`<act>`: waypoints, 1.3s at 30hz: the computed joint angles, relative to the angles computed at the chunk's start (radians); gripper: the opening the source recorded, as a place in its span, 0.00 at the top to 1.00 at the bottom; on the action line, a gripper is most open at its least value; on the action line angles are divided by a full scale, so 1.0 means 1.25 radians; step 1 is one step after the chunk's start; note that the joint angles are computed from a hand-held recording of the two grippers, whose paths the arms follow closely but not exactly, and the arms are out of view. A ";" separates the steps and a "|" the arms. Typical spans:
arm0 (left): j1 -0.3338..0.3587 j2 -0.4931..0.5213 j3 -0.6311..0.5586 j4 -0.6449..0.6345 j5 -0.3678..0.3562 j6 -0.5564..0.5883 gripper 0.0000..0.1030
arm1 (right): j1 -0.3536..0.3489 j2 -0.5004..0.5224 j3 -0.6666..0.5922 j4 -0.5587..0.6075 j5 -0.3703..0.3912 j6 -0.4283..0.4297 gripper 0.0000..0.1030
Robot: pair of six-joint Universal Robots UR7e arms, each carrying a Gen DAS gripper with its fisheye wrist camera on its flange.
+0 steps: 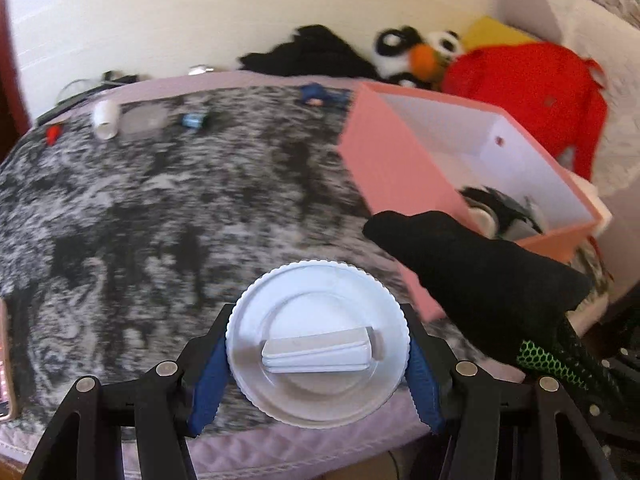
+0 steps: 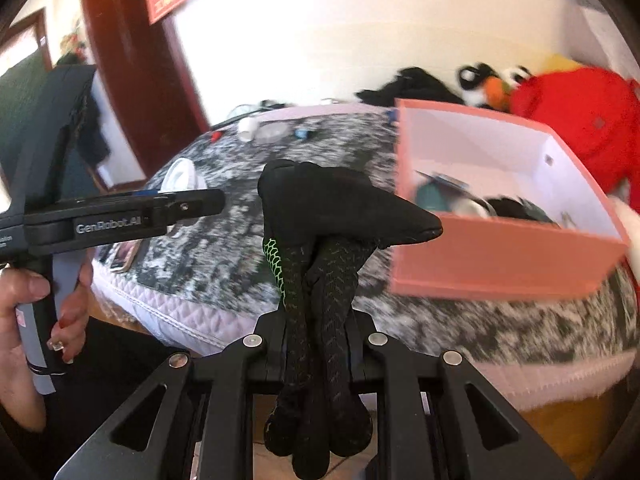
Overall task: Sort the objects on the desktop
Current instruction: 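Carry the white cap and black glove toward the pink box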
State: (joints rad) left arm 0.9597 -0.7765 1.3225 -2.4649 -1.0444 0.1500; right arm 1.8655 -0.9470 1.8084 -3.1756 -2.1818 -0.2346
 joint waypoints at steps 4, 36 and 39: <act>-0.020 0.007 0.015 0.014 -0.025 0.004 0.37 | -0.022 -0.057 0.077 -0.032 -0.012 0.054 0.81; -0.100 0.297 -0.461 0.202 -0.109 0.025 0.37 | -0.033 -0.093 -0.113 -0.103 -0.118 -0.100 0.81; -0.094 0.356 -0.573 0.255 -0.114 0.022 0.37 | -0.043 -0.070 -0.172 -0.064 -0.123 -0.113 0.81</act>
State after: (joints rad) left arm 0.8419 -0.3320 0.6058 -2.1460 -1.1868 0.1780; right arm 1.8119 -1.0343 1.5937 -3.2555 -2.3356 -0.3763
